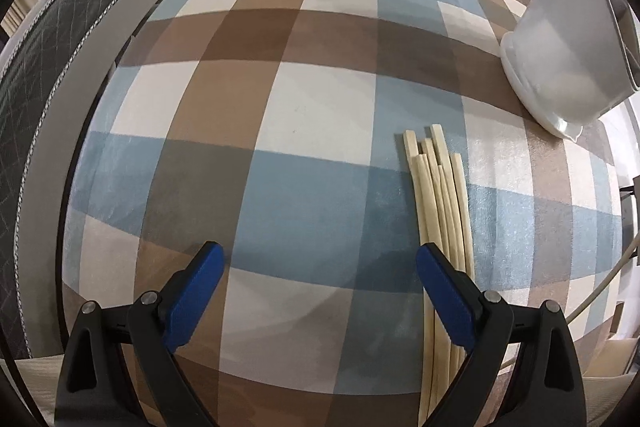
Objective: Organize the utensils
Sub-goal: 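Lift the right gripper's chopstick toward the holder while the left gripper pinches another chopstick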
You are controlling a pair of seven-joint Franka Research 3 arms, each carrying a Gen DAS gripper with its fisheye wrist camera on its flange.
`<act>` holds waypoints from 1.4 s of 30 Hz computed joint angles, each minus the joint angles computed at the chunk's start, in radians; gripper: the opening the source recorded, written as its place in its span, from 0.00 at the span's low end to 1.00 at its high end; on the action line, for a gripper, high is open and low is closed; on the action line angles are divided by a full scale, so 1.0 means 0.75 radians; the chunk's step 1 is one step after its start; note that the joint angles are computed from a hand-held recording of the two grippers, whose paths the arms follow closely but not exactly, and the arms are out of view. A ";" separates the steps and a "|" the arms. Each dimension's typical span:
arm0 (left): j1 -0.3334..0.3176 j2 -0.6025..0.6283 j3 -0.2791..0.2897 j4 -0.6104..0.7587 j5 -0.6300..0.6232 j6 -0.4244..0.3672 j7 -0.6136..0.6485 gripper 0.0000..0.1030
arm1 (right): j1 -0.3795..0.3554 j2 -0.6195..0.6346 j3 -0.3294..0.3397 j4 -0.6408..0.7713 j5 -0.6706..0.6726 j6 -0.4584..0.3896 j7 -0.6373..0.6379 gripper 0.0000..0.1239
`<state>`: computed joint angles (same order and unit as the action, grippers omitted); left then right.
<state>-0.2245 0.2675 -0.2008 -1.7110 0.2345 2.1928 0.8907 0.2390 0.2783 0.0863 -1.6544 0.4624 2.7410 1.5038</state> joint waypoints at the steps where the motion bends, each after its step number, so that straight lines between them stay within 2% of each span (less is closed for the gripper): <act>1: -0.003 0.006 0.000 0.007 0.004 -0.001 -0.002 0.91 | -0.002 -0.001 0.002 0.001 0.006 0.002 -0.005 0.04; 7: -0.014 0.005 -0.006 -0.001 0.012 0.019 0.008 0.91 | -0.012 -0.004 0.006 0.003 0.036 -0.003 -0.015 0.04; 16: -0.046 0.084 0.010 0.135 0.096 -0.073 0.025 0.91 | -0.015 -0.014 0.006 -0.002 0.054 0.005 -0.013 0.04; 22: -0.028 0.120 0.017 0.169 0.069 -0.068 0.005 0.91 | -0.016 -0.011 0.009 0.006 0.066 -0.003 -0.022 0.04; 27: -0.031 0.235 0.026 0.350 0.072 -0.159 0.060 0.91 | -0.015 -0.011 0.007 0.007 0.067 0.002 -0.023 0.04; 32: -0.019 0.280 0.035 0.419 0.055 -0.205 0.115 0.89 | -0.019 -0.008 0.007 0.014 0.075 -0.007 -0.015 0.04; 34: -0.002 0.280 0.026 0.420 0.015 -0.191 0.135 0.75 | -0.021 -0.006 0.009 0.018 0.082 -0.008 -0.018 0.04; 35: 0.004 0.285 0.022 0.431 -0.003 -0.191 0.149 0.71 | -0.022 -0.005 0.010 0.020 0.084 -0.008 -0.021 0.04; 37: 0.012 0.304 0.017 0.462 -0.029 -0.194 0.178 0.52 | -0.022 -0.004 0.010 0.024 0.083 -0.011 -0.022 0.04; 38: 0.009 0.299 0.017 0.458 -0.035 -0.193 0.180 0.48 | -0.022 -0.003 0.011 0.025 0.085 -0.011 -0.025 0.04; 40: 0.002 0.298 0.015 0.455 -0.038 -0.187 0.191 0.25 | -0.021 -0.003 0.009 0.027 0.082 -0.011 -0.025 0.04; 41: 0.000 0.305 0.016 0.467 -0.041 -0.187 0.192 0.17 | -0.020 -0.002 0.008 0.027 0.079 -0.010 -0.025 0.04; 42: 0.004 0.306 0.016 0.467 -0.056 -0.178 0.185 0.03 | -0.019 -0.002 0.007 0.026 0.075 -0.009 -0.024 0.04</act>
<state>-0.2215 0.4973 -0.1890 -1.3609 0.1924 2.0593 1.0297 0.2249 0.2765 0.0914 -1.6348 0.5185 2.7345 1.4856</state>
